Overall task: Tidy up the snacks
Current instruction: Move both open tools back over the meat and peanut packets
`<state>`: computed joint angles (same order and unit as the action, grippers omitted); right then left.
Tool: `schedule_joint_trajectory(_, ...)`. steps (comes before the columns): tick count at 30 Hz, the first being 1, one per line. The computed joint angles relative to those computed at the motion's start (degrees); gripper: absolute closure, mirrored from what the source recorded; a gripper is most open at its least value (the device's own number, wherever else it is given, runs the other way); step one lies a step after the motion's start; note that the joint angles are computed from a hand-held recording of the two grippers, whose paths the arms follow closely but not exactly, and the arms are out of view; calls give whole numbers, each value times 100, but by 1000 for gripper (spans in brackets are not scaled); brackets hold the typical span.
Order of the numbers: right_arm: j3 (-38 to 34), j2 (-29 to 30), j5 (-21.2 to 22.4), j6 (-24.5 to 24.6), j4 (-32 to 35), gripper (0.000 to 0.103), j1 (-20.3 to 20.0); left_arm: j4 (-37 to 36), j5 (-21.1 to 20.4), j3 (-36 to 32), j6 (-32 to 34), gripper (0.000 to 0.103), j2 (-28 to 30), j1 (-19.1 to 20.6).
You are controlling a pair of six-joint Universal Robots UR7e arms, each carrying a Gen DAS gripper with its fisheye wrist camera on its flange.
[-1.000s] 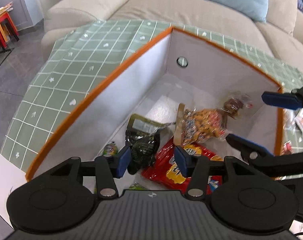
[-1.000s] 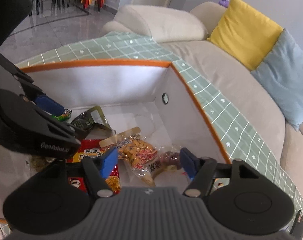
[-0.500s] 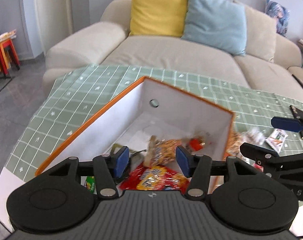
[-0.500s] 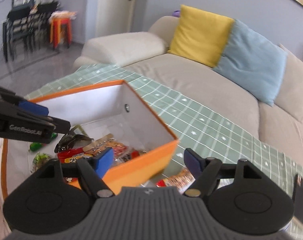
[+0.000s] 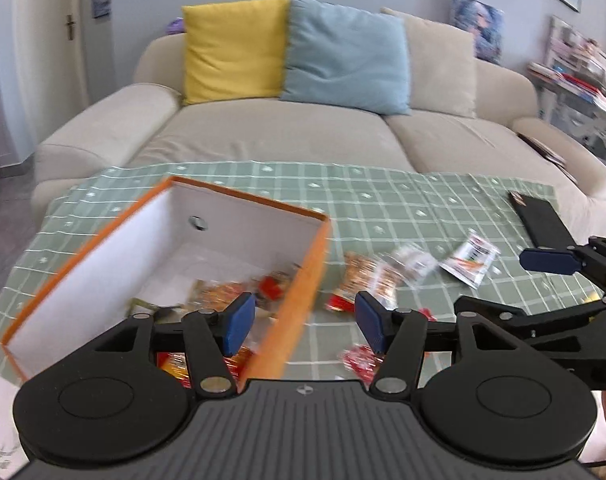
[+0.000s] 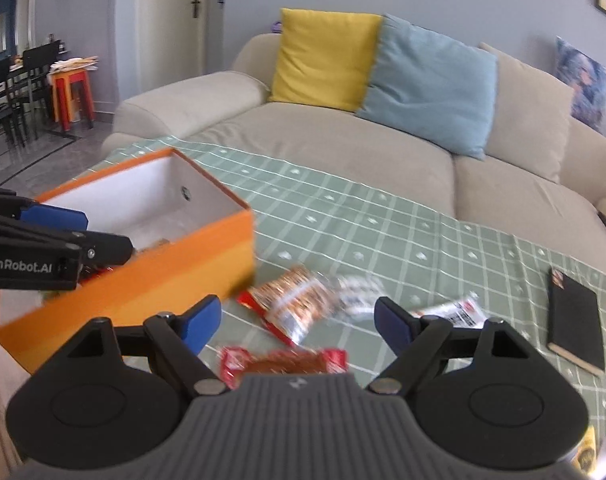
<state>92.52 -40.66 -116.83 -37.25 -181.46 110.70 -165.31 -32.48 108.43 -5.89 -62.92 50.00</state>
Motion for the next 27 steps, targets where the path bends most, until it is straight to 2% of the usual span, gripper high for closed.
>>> schedule_joint_trajectory(7,448,-230,-129,70,-484,22,-260,-2,-390,-44,44,33,327,-26)
schedule_joint_trajectory(11,617,-264,-239,189,-695,22,-420,-14,-481,-77,36,31,507,1)
schedule_joint_trajectory(18,588,-120,-503,434,-825,21,-650,108,-458,-180,-70,27,737,95)
schedule_joint_trajectory(22,472,40,-601,366,-934,21,-735,100,-487,-298,-123,27,867,183)
schedule_joint_trajectory(27,306,169,-472,501,-911,21,-837,80,-557,-458,-57,26,1042,308)
